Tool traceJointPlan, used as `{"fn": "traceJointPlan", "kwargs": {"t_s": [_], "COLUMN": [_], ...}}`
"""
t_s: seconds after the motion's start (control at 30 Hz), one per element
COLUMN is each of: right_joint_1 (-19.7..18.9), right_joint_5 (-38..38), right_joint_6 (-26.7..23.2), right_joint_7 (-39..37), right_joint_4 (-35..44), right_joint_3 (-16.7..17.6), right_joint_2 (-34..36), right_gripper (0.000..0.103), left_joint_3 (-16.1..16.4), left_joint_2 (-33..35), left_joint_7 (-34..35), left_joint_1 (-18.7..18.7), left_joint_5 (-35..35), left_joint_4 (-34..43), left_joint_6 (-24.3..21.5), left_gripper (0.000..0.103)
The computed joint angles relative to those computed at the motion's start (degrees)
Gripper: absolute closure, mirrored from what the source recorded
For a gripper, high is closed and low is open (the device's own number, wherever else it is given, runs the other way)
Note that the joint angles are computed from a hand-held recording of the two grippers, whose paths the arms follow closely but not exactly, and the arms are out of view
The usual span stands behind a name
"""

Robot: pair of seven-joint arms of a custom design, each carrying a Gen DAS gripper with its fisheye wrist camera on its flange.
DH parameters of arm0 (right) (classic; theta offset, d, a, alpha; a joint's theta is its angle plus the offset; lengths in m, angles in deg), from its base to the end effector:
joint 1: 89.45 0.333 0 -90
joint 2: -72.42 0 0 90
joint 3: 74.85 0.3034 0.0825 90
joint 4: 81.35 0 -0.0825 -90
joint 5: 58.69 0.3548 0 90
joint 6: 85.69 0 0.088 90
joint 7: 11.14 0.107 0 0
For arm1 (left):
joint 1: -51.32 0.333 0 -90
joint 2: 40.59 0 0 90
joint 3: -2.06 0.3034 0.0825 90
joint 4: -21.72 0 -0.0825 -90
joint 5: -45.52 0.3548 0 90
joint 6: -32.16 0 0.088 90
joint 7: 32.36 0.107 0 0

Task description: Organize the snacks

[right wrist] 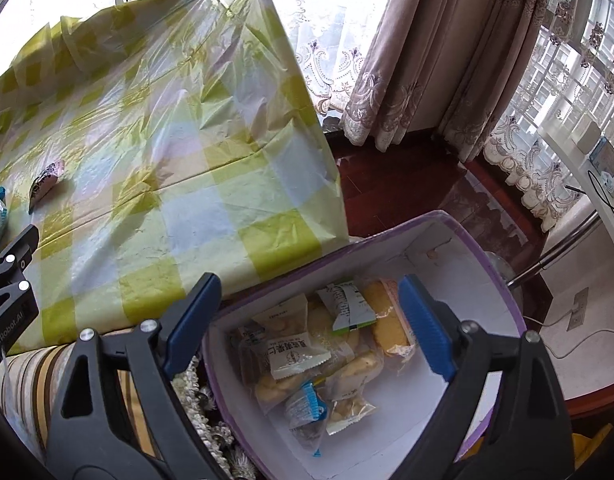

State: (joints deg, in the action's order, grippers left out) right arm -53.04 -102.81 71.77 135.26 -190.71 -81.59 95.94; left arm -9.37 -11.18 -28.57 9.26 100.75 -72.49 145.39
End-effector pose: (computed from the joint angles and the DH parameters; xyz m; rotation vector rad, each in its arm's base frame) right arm 0.5300 0.3410 0.3286 -2.0895 1.6881 -0.6811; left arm 0.4375 -0.4759 0.3311 -1.7853 1.5948 -0.2301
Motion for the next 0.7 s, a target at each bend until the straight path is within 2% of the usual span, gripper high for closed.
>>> {"fn": "traceJointPlan", "kwargs": {"t_s": [0.17, 0.3, 0.4, 0.57, 0.7], "right_joint_1": [-1.3, 3.6, 6.5, 9.0, 11.1], "right_joint_5": [7.8, 9.1, 10.0, 13.8, 15.4], "right_joint_6": [6.7, 6.7, 8.0, 7.4, 7.0], "right_joint_7": [-5.8, -6.7, -6.2, -7.6, -9.4], "right_joint_4": [2.4, 6.6, 8.7, 13.4, 17.4], "right_joint_3": [3.1, 0.0, -2.3, -3.1, -4.0], "right_joint_2": [3.0, 5.7, 7.2, 10.6, 13.4], "right_gripper": [0.012, 0.012, 0.012, 0.012, 0.012], "left_joint_3": [0.2, -0.2, -0.8, -1.4, -2.4], "left_joint_2": [-7.8, -14.3, -18.5, -26.8, -31.0], "left_joint_7": [-8.0, -16.2, -21.1, -34.6, -40.5], "left_joint_1": [3.9, 8.6, 11.6, 17.1, 21.2], "left_joint_5": [2.6, 6.9, 9.3, 18.4, 24.1], "left_joint_4": [-12.6, -23.1, -28.9, -39.7, -45.1], "left_joint_6": [7.2, 16.5, 19.5, 27.4, 30.5], "left_gripper": [0.025, 0.025, 0.025, 0.025, 0.027]}}
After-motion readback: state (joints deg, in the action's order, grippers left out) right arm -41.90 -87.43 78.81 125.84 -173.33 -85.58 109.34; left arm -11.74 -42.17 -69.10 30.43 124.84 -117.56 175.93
